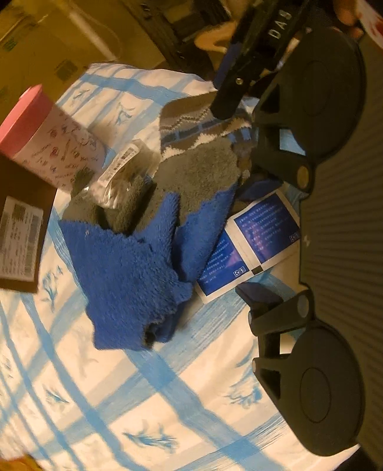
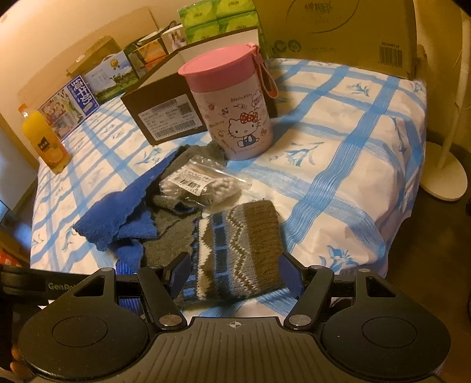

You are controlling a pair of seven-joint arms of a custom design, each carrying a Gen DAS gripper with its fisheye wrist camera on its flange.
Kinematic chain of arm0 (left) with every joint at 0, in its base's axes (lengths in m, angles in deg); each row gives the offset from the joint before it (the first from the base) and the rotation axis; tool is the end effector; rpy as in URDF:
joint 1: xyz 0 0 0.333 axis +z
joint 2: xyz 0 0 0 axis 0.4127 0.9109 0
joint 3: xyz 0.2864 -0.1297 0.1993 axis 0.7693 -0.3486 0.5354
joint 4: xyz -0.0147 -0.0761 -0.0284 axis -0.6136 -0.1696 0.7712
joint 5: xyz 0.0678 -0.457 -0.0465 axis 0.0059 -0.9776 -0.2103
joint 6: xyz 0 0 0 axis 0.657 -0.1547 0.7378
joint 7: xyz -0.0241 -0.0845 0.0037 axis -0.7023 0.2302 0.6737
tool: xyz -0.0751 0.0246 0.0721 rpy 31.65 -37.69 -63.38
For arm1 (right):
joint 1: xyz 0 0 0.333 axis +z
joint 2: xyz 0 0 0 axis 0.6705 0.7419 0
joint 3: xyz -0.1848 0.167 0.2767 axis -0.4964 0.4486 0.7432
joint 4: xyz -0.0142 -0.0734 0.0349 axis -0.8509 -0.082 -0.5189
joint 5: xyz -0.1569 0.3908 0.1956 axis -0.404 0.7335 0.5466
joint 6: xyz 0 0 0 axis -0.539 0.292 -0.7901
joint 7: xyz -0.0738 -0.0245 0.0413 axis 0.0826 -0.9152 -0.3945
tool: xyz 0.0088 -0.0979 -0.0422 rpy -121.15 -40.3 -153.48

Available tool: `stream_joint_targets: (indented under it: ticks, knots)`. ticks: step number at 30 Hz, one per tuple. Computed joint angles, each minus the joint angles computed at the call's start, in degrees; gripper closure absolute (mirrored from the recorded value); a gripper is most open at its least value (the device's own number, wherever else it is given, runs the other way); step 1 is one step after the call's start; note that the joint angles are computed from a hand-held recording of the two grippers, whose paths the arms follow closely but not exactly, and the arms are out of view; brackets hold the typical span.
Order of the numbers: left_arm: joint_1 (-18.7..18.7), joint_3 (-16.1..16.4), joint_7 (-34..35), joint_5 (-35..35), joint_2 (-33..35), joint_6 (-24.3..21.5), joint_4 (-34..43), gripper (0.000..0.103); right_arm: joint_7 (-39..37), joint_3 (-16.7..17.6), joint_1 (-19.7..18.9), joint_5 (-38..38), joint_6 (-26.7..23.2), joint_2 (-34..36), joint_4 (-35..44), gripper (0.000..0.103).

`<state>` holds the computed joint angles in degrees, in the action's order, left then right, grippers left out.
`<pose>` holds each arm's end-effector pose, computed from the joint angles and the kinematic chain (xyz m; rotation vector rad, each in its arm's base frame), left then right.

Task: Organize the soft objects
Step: 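Move the left gripper down to the blue-and-white wipe packet, then close the left gripper on the blue-and-white wipe packet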

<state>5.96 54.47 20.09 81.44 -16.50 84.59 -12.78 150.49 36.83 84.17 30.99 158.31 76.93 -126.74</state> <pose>0.7353 -0.3873 0.2690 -1.9348 2.3135 -0.6273 0.6661 0.3853 0.2740 -1.5380 1.8847 -0.2818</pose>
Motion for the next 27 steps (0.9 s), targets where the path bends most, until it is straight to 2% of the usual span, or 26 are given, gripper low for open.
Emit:
stream_joint_targets:
  ticks: [2, 4, 5, 7, 9, 12, 16, 17, 18, 21, 25, 27]
  knots:
    - [-1.8, 2.1, 0.4, 3.3, -0.5, 0.9, -0.8, 0.045, -0.1, 0.2, -0.1, 0.0, 0.0, 0.1, 0.1, 0.037]
    - [-4.4, 5.5, -0.8, 7.9, -1.3, 2.4, -2.1, 0.053, -0.1, 0.4, -0.2, 0.1, 0.0, 0.2, 0.1, 0.037]
    - [-5.3, 6.9, -1.4, 10.1, -1.7, 2.9, -2.7, 0.055, -0.2, 0.4, -0.3, 0.2, 0.0, 0.2, 0.0, 0.037]
    - [-6.0, 8.7, -3.0, 13.0, -2.4, 3.7, -3.9, 0.055, -0.1, 0.4, -0.2, 0.3, 0.0, 0.2, -0.1, 0.037]
    - [-5.0, 8.7, -3.8, 13.8, -3.0, 3.3, -4.8, 0.057, 0.0, 0.3, -0.1, 0.4, 0.2, 0.2, -0.2, 0.037]
    - [-0.6, 5.0, -3.3, 10.0, -4.0, 3.3, -5.9, 0.054, -0.2, 0.4, -0.2, 0.5, 0.1, 0.2, -0.1, 0.037]
    - [7.4, -4.5, 3.6, -1.1, -3.8, 4.0, -6.2, 0.038, -0.1, 0.4, -0.2, 0.5, -0.1, 0.3, 0.0, 0.037]
    - [8.7, -6.5, 5.7, -3.7, -3.2, 3.5, -5.7, 0.036, 0.0, 0.3, -0.1, 0.6, 0.0, 0.3, 0.0, 0.037]
    - [8.8, -7.1, 6.8, -5.3, -2.7, 2.7, -5.0, 0.036, 0.0, 0.4, -0.1, 0.6, 0.0, 0.3, -0.1, 0.037]
    - [6.1, -5.2, 6.1, -6.6, -1.7, 0.4, -3.3, 0.037, 0.0, 0.6, -0.3, 0.7, 0.1, 0.2, -0.2, 0.037]
    - [-0.4, 0.8, 2.6, -0.8, -1.9, 1.9, -3.5, 0.033, 0.3, 0.5, -0.2, 0.7, -0.4, 0.2, -0.2, 0.037]
    - [-2.3, 2.5, 1.1, 2.0, -1.8, 1.8, -3.3, 0.025, 0.5, 0.4, -0.1, 0.6, -0.4, 0.2, -0.3, 0.037]
